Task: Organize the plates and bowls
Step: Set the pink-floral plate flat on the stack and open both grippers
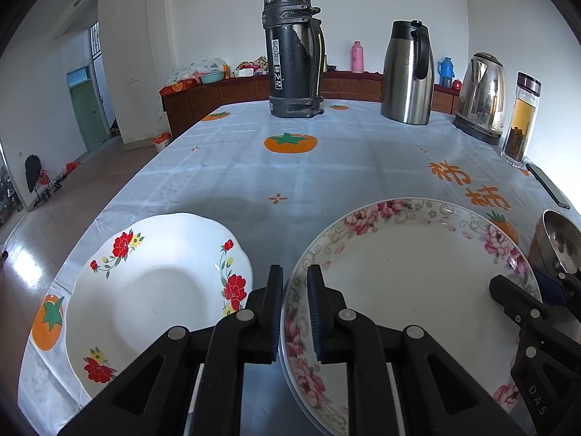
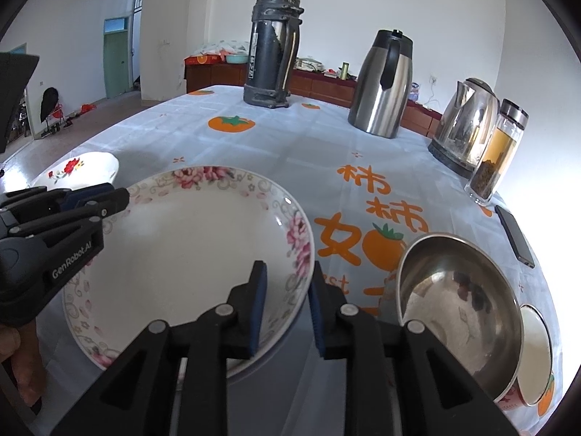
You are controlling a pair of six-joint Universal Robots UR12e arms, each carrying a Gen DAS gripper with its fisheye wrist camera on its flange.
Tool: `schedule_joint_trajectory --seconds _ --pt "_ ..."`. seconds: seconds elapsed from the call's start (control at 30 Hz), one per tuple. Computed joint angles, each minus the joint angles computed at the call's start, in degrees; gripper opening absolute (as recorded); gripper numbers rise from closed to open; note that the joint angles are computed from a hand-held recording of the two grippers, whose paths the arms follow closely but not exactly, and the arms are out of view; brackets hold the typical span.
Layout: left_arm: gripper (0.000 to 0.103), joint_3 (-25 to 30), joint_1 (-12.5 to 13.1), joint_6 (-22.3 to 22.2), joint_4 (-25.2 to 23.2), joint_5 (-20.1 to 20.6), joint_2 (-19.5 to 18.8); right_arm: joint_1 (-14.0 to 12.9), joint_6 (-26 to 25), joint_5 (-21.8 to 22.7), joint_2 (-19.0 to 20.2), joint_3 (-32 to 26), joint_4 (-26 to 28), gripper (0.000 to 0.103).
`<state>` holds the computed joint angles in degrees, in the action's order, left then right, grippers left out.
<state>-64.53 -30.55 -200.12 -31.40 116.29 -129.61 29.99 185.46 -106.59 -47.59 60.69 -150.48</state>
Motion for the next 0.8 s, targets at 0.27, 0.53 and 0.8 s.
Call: schedule_joint_trajectory --seconds 0.27,0.53,0.8 --pt "0.015 -0.23 0.03 -0.28 0.32 -0.38 0.15 0.07 -0.25 -0.11 0.15 -0.29 0.24 0.025" --pt "0.015 -0.5 -0.35 1.54 2.31 0.35 0.11 0.06 -0.61 0.37 0.27 -0.4 0.13 0.03" --pt "0.016 -1.0 -0.03 0.04 2.42 -0.2 0.44 0.15 -1.69 1.09 0.36 -0.57 0.25 0.041"
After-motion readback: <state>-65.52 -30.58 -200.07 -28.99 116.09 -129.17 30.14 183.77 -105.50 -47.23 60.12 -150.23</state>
